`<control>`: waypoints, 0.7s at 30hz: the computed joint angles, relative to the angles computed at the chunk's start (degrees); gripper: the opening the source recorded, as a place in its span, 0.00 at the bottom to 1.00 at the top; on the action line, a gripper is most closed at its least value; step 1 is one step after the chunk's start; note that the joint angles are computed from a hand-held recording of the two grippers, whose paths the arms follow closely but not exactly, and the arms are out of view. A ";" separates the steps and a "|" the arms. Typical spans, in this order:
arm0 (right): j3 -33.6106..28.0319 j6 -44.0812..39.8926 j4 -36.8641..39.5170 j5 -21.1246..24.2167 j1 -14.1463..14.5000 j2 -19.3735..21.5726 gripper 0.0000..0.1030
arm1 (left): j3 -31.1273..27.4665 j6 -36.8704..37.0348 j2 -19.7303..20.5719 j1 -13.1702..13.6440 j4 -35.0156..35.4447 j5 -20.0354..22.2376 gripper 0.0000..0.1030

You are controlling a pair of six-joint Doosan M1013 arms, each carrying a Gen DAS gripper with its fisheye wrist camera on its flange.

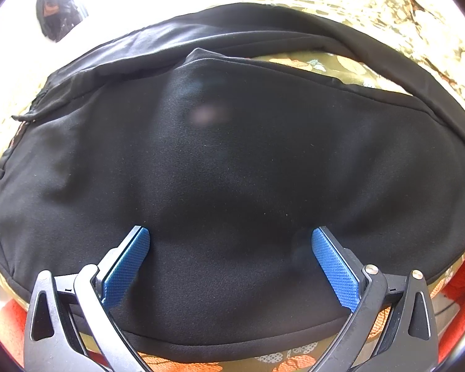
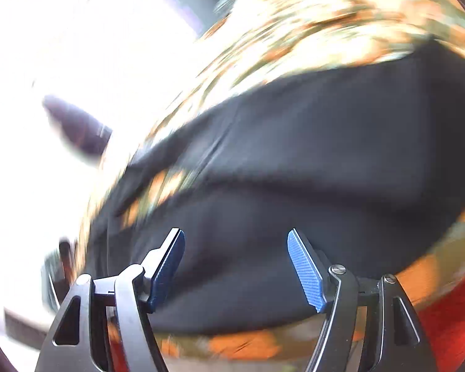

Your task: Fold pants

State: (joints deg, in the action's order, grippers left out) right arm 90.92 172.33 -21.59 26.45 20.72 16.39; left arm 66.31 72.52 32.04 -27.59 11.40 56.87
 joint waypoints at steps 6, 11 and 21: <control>4.04 21.42 -8.50 -5.17 -2.25 -1.31 0.64 | 0.95 -1.43 -0.42 -0.47 1.60 -1.29 1.00; 3.71 32.20 -14.74 -3.23 -2.08 -0.85 0.60 | 1.14 -2.19 -0.50 -0.80 2.63 -1.27 1.00; 2.59 15.82 -10.97 4.26 -1.72 -2.17 0.08 | 1.24 -2.84 -0.67 -0.80 3.19 -1.22 1.00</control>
State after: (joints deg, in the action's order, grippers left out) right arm 93.51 188.15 -32.55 30.71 18.99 14.22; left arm 67.55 69.68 31.37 -28.39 14.59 55.65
